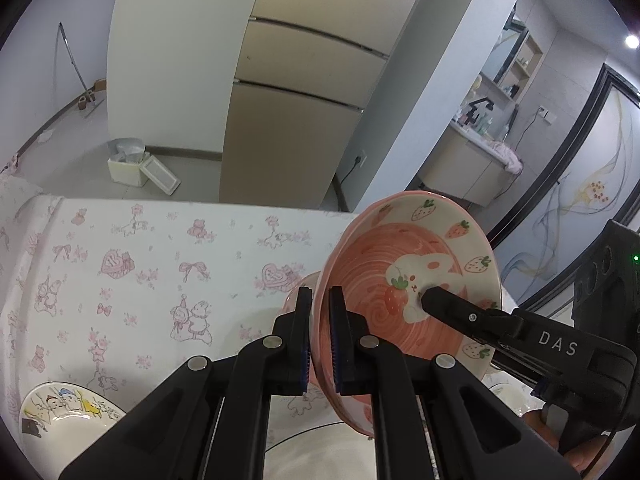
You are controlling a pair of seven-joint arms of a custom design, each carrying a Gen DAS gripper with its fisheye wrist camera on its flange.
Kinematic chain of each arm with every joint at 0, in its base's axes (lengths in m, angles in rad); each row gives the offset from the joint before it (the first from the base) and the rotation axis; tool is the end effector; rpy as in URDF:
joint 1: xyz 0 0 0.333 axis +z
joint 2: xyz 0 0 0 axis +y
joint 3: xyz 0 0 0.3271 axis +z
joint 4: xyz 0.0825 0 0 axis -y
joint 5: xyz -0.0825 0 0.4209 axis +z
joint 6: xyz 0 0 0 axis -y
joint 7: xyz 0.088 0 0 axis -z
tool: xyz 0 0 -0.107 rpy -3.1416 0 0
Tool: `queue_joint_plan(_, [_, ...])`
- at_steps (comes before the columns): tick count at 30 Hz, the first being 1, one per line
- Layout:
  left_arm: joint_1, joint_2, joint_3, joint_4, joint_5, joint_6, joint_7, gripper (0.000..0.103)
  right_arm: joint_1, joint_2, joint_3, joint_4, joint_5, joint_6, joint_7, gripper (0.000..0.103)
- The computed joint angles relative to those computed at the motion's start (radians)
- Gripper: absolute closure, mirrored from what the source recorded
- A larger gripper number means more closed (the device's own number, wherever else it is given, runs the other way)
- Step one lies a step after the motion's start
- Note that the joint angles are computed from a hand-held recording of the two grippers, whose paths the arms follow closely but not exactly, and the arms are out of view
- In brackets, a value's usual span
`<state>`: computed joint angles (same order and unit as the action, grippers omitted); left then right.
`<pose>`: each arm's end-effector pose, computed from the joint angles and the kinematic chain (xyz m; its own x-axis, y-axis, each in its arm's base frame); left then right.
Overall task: Organize plates and bowls
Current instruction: 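Carry the pink bowl with the right tool onto the other pink bowl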
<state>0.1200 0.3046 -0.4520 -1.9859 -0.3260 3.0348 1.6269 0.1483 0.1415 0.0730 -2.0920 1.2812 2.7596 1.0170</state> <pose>0.6576 -0.1784 0.3988 -0.1290 -0.9337 0.3340 -0.7670 -0.1195 -0.6305 0.6156 0.0965 0.3792 -0.1007 -0.7439 -0.6607 -0.8151 0.4424 -0.3739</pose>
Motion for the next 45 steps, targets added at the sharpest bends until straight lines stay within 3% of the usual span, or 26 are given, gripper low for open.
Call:
queue_joint_plan(4, [0.004,0.04,-0.004,0.018,0.005,0.0,0.003,0.094,0.004,0.024,-0.001,0.008,-0.05,0.013,0.041,0.09])
queue_joint_plan(7, [-0.087,0.059,0.096,0.025,0.119,0.02,-0.099,0.094,0.004,0.042,-0.001,0.017,-0.119,0.015,0.071,0.09])
queue_joint_plan(10, [-0.023,0.083,0.022,0.028,0.121,0.04,-0.075,0.094,-0.003,0.055,0.008,0.021,-0.139,0.039,0.053,0.09])
queue_joint_plan(14, [-0.093,0.088,0.101,0.024,0.235,0.074,-0.142,0.094,-0.018,0.07,0.016,0.029,-0.137,0.025,0.034,0.09])
queue_joint_plan(21, [-0.172,0.118,0.207,0.062,0.376,0.024,-0.285,0.094,-0.004,0.101,0.02,0.036,-0.276,0.058,0.142,0.09])
queue_joint_plan(24, [-0.147,0.132,0.185,0.07,0.396,0.023,-0.296,0.094,0.006,0.105,0.02,0.032,-0.335,0.083,0.181,0.09])
queue_joint_plan(27, [-0.191,0.133,0.235,0.071,0.453,0.036,-0.338,0.094,0.005,0.107,0.021,0.029,-0.385,0.088,0.214,0.09])
queue_joint_plan(29, [-0.188,0.135,0.232,0.069,0.471,0.043,-0.351,0.094,0.011,0.105,0.017,0.024,-0.43,0.099,0.241,0.09])
queue_joint_plan(36, [-0.215,0.134,0.266,0.066,0.546,0.059,-0.393,0.093,0.076,0.098,-0.041,-0.004,-0.748,0.147,0.394,0.09])
queue_joint_plan(39, [-0.179,0.134,0.229,0.059,0.547,0.073,-0.376,0.093,0.05,0.096,-0.014,-0.007,-0.748,0.158,0.381,0.09])
queue_joint_plan(43, [-0.25,0.128,0.31,0.059,0.596,0.084,-0.424,0.093,0.06,0.089,-0.018,-0.023,-0.799,0.199,0.396,0.09])
queue_joint_plan(45, [-0.238,0.132,0.298,0.063,0.601,0.076,-0.426,0.093,0.083,0.09,-0.04,-0.03,-0.858,0.222,0.44,0.09])
